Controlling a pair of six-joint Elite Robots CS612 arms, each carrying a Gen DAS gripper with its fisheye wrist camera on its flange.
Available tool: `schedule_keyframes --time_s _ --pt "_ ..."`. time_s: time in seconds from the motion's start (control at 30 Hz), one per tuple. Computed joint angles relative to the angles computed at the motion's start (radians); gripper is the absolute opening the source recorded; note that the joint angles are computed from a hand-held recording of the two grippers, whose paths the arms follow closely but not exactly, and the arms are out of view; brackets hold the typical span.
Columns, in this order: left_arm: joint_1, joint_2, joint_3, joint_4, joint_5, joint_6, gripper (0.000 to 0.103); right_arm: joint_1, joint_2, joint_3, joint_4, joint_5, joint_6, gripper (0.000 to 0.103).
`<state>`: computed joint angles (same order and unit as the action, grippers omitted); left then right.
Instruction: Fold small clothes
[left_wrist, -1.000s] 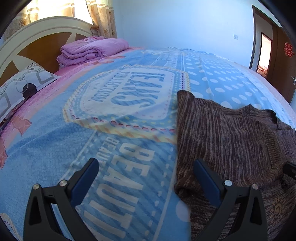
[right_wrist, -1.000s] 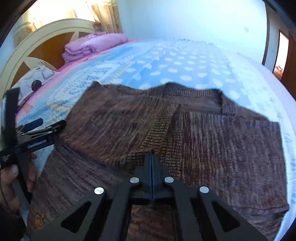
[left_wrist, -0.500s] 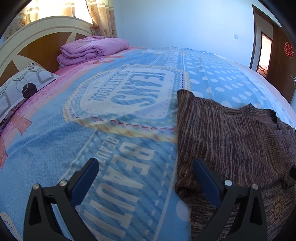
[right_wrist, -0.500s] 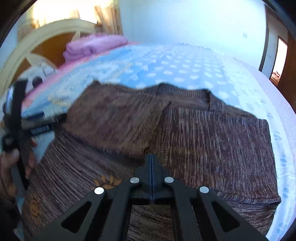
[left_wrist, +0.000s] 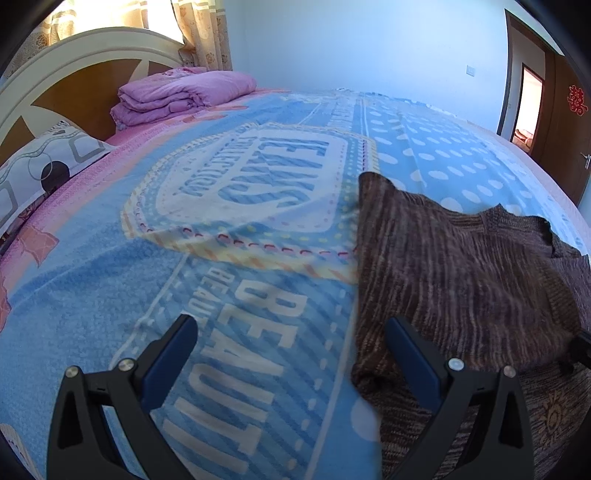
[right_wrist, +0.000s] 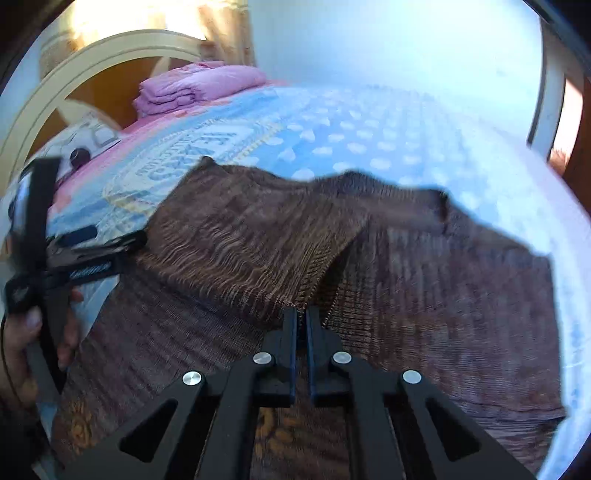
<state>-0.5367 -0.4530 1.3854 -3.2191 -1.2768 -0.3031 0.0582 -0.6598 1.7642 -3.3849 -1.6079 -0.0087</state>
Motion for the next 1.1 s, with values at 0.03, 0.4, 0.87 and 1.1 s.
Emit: schedule_keyframes --time_s 0.03,0.4,0.87,1.1 --pt "0.0 0.0 -0.002 0.007 -0.002 0.005 0.103 0.006 -0.006 0.009 -0.002 -0.019 -0.023 0.003" --pt "-0.009 -0.002 -0.004 0.039 0.029 0.021 0.103 -0.014 -0.013 0.039 -0.065 -0.017 0.043 0.044" --pt "-0.011 -0.003 0.001 0.036 0.04 0.016 0.103 -0.039 0.047 -0.079 -0.06 0.0 0.118 0.002" --pt "-0.012 -0.002 -0.003 0.045 0.045 0.018 0.103 -0.011 0.064 -0.13 0.08 -0.246 0.115 0.014"
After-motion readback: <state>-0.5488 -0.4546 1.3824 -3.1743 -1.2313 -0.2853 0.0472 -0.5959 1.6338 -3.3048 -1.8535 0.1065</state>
